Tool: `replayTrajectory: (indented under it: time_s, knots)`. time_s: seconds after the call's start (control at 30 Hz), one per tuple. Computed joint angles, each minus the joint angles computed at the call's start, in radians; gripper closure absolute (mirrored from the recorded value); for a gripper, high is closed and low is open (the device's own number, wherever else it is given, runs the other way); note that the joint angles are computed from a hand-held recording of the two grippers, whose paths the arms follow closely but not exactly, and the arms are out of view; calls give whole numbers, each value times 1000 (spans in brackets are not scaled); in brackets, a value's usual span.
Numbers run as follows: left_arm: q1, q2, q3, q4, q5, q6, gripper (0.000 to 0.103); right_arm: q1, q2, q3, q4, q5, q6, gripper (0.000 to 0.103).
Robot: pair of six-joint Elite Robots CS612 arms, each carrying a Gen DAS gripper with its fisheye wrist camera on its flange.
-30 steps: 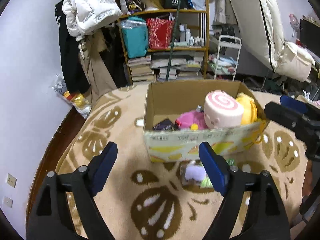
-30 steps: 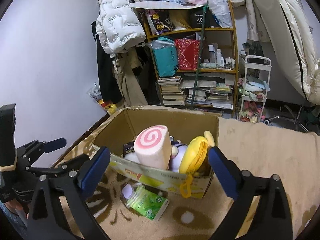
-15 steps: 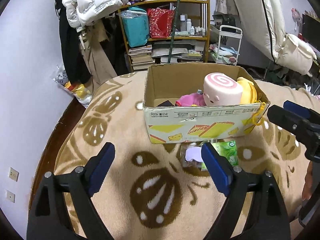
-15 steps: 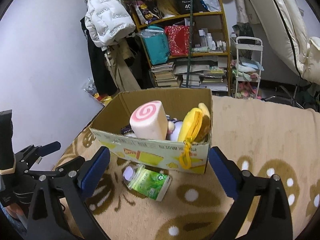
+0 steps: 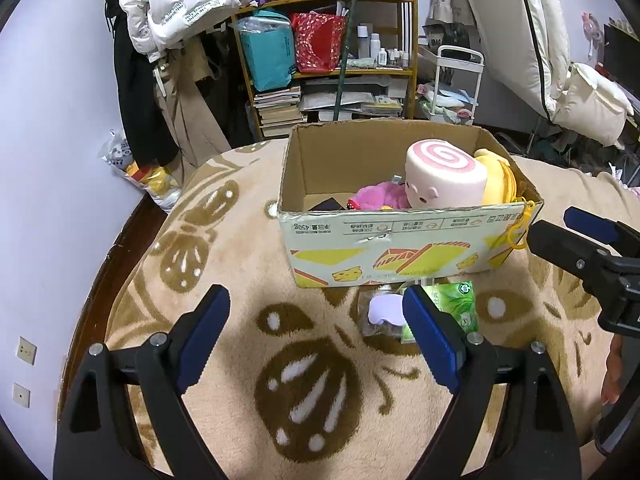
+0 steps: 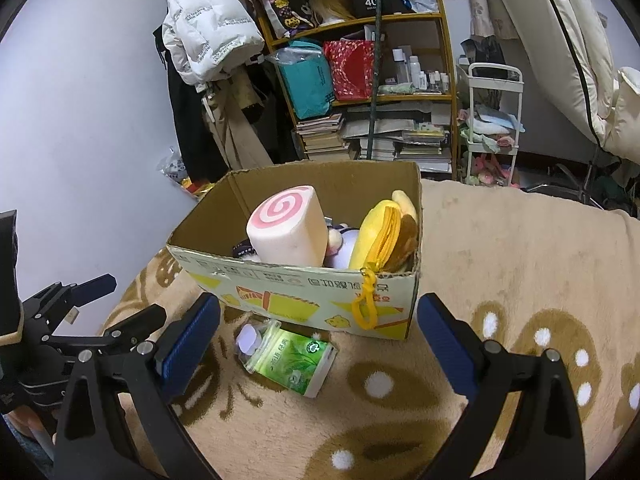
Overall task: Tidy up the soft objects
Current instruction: 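Move the left tool to the clear bag while the right tool approaches the green tissue pack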
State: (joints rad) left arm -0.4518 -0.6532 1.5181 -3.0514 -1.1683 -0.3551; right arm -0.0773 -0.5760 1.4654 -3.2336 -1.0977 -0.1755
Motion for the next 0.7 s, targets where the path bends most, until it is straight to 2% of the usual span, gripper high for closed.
replayTrajectory:
  time_s: [0.7]
  knots:
    - [1, 49, -73, 93, -41, 39, 16, 6, 32, -58, 117, -59, 21, 0]
